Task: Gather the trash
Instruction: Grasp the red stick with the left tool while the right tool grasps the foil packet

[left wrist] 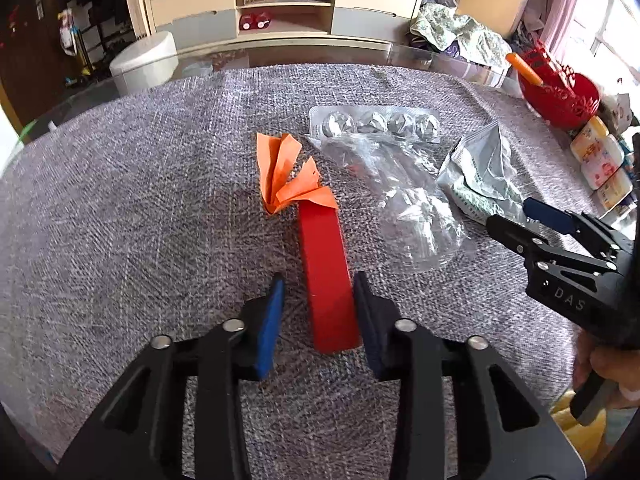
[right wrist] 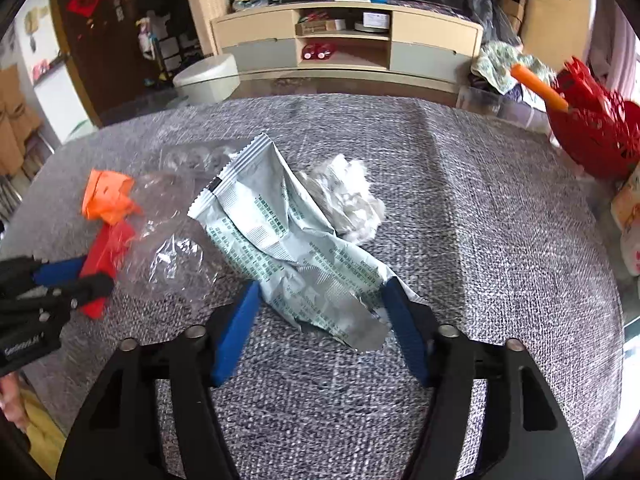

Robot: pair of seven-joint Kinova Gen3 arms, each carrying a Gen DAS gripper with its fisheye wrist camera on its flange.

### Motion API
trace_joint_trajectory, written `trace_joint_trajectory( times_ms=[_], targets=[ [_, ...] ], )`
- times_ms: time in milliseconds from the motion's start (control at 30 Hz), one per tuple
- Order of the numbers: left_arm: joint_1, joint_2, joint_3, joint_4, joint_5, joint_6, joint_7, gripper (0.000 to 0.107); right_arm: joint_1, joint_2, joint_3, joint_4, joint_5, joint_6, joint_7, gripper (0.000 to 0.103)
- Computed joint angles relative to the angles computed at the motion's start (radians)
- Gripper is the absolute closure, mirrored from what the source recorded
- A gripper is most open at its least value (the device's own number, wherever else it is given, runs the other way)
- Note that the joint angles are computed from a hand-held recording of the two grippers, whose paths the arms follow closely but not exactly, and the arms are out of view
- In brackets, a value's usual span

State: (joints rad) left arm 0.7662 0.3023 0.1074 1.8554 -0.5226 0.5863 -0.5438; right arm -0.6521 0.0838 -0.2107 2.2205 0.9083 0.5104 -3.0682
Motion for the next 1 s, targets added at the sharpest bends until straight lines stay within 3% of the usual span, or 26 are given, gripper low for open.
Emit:
trace_joint_trajectory(
  times_ms=[133, 233, 333, 667, 1000],
  targets=[
    [0.023, 0.010, -0.012, -0.012, -0.035, 0.024, 0.030, 0.089, -0.003, -0.001, -0.003, 0.000, 0.002, -0.004, 0.004, 0.055],
    [0.016, -0.001, -0.006, 0.005, -0.041, 0.010, 0.025, 0.089, -0.007, -0.010, -0.010, 0.001, -0.017, 0.015, 0.024, 0.074],
    [0.011, -0.019, 0.005, 0.026, -0.036, 0.011, 0.018, 0.090, 0.010, -0.032, -0.014, 0.011, -0.069, -0.001, 0.062, 0.080],
    [0.043, -0.100, 0.051, 0.135, -0.070, 0.012, 0.122, 0.090, 0.042, -0.139, -0.093, 0.091, -0.212, -0.022, 0.081, 0.083],
    [0.058, -0.207, 0.159, 0.262, -0.075, -0.003, 0.249, 0.090, 0.003, -0.233, -0.269, 0.140, -0.284, 0.070, -0.095, 0.083]
  ],
)
